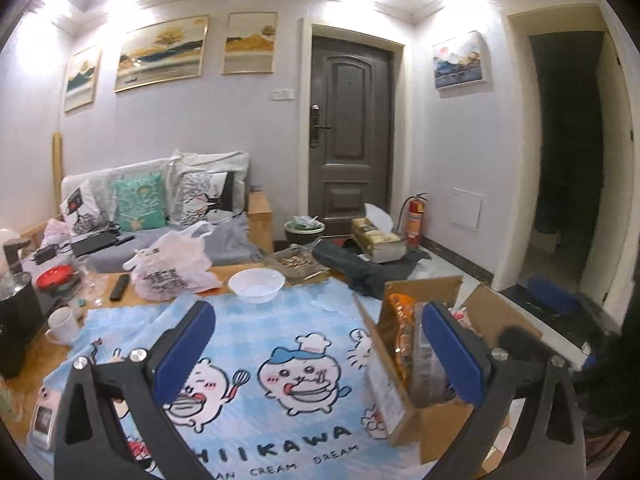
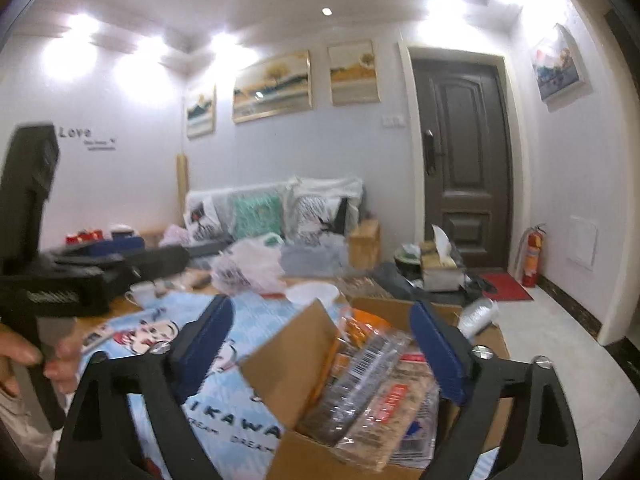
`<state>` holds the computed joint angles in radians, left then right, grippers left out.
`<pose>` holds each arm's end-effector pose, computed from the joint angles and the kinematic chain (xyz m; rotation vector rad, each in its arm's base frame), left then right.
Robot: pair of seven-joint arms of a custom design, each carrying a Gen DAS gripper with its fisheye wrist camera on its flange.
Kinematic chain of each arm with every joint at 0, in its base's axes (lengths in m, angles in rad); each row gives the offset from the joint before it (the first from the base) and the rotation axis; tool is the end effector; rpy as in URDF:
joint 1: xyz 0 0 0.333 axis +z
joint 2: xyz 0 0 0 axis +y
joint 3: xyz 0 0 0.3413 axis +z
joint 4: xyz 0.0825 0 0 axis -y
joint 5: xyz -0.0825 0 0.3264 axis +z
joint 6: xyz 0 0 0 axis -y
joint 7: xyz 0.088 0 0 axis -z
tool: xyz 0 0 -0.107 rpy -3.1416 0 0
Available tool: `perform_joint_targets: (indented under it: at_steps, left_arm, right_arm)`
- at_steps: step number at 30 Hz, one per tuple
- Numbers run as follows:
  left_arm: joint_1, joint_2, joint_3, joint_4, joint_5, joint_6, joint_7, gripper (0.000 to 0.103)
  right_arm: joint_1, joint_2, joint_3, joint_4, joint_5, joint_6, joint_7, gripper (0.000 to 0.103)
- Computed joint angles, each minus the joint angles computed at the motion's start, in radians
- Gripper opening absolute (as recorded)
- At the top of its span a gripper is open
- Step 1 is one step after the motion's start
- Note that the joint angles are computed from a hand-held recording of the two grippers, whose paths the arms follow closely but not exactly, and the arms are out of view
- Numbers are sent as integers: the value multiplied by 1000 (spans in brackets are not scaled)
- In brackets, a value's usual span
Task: Organize snacks
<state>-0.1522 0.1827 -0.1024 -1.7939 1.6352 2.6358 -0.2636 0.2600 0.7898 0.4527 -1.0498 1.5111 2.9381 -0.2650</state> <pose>0.5756 -0.1706 0.5463 -1.6117 1.1905 -0.8749 0.6873 0.3170 0.4894 -1.6249 0.6372 -0.5023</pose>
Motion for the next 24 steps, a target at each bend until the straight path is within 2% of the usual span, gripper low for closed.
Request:
perform_joint_targets:
  at_steps: [1,3,6,11,24]
  left_arm:
    - [-2,-7,0,-15,-2,-11,-6,102]
    - [-4,-16,-2,-37,-3,-33,-18,102]
    - [-1,-25,-6,-61,-13,-56,-23,102]
    - [4,-34,-11,-86,-31,-70,-32,102]
    - [6,-31,-12,-88,-41,-78,-25,102]
  right_arm:
    - [-24,-11,33,-20,54,-8,-76,103]
    - [-43,-35,40,-60,112,-41,-130,103]
    - [-37,-57,3,-95,113,-87,-82,103]
    - [-8,-68,-48,-106,104,-105,-33,103]
    - [3,-83,-65,-123,114,-102,-35,103]
